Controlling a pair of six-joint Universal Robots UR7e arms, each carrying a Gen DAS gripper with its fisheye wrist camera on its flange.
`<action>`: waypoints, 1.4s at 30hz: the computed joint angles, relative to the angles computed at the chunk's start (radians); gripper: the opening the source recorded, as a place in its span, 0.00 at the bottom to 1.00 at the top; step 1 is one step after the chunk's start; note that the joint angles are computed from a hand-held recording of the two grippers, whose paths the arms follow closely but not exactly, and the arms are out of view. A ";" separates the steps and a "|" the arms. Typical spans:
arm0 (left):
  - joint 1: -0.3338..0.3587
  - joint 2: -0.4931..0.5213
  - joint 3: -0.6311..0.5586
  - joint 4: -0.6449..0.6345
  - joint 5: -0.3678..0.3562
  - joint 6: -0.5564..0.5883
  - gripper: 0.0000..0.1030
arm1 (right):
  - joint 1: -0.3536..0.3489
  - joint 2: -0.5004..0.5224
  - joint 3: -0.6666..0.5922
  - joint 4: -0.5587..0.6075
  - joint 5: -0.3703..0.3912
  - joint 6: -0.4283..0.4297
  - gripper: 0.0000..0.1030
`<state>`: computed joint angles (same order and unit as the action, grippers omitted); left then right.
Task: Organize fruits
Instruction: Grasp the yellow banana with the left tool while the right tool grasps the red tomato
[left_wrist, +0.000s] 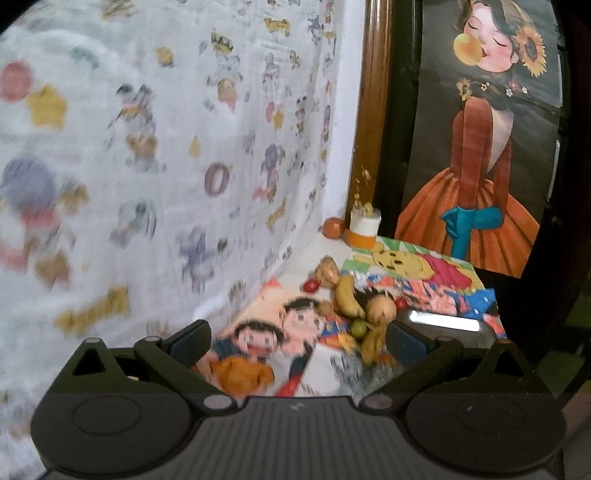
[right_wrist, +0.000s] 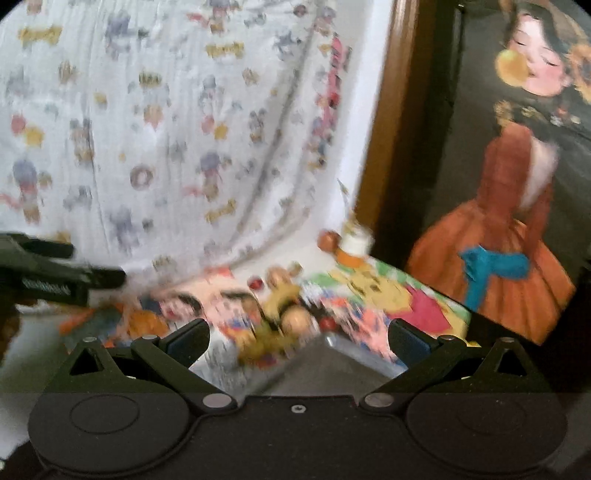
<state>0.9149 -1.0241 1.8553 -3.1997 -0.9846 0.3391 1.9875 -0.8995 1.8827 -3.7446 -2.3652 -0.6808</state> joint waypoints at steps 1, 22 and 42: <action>0.007 0.017 -0.032 0.009 -0.012 0.013 1.00 | -0.017 -0.024 -0.009 0.046 0.052 0.000 1.00; 0.142 0.329 -0.385 0.282 -0.157 0.015 1.00 | -0.270 0.127 -0.469 0.594 0.135 -0.142 1.00; 0.162 0.444 -0.532 0.439 -0.226 -0.016 1.00 | -0.334 0.194 -0.587 0.736 0.149 -0.110 1.00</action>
